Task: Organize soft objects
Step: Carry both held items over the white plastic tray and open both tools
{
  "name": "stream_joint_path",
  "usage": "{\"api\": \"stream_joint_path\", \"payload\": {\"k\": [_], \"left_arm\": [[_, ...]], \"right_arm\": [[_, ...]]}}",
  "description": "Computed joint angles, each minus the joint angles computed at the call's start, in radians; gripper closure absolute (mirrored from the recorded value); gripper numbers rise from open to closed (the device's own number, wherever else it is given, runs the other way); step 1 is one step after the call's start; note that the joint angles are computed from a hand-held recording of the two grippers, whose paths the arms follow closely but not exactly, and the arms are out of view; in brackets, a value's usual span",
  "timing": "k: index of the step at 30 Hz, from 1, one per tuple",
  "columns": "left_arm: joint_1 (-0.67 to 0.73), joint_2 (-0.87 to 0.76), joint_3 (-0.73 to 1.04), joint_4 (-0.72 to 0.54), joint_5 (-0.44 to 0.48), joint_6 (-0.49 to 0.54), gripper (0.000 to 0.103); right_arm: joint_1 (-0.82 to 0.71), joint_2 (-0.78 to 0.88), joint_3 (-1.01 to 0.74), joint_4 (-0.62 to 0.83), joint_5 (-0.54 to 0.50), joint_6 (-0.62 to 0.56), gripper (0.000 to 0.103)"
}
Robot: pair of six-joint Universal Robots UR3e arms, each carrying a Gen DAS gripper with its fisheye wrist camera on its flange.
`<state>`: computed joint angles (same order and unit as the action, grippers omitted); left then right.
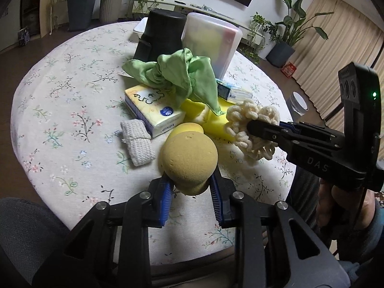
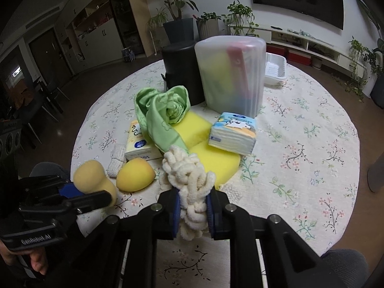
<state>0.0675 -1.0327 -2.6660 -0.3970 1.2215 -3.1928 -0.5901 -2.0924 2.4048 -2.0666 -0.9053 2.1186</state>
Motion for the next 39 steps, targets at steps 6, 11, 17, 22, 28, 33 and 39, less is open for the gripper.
{"api": "stream_joint_path", "payload": {"k": [6, 11, 17, 22, 28, 33, 39], "left_arm": [[0.021, 0.065, 0.048, -0.1, 0.01, 0.023, 0.077], [0.088, 0.162, 0.127, -0.244, 0.009, 0.086, 0.077], [0.292, 0.28, 0.273, -0.492, -0.076, 0.256, 0.077], [0.409, 0.17, 0.465, -0.535, -0.102, 0.376, 0.077], [0.293, -0.179, 0.727, -0.395, 0.009, 0.367, 0.077], [0.18, -0.515, 1.013, -0.326, 0.137, 0.352, 0.077], [0.132, -0.902, 1.445, -0.411, 0.171, 0.382, 0.076]], "right_arm": [[-0.025, -0.028, 0.008, 0.032, 0.01, -0.024, 0.084], [-0.066, -0.059, -0.012, 0.082, 0.032, -0.051, 0.084], [-0.118, -0.023, -0.086, 0.095, 0.054, -0.066, 0.084], [-0.147, 0.078, -0.202, 0.048, 0.072, -0.034, 0.084], [-0.102, 0.266, -0.391, -0.096, 0.083, 0.083, 0.084], [0.006, 0.467, -0.587, -0.236, 0.042, 0.196, 0.084], [0.142, 0.8, -0.977, -0.231, -0.073, 0.288, 0.084]]}}
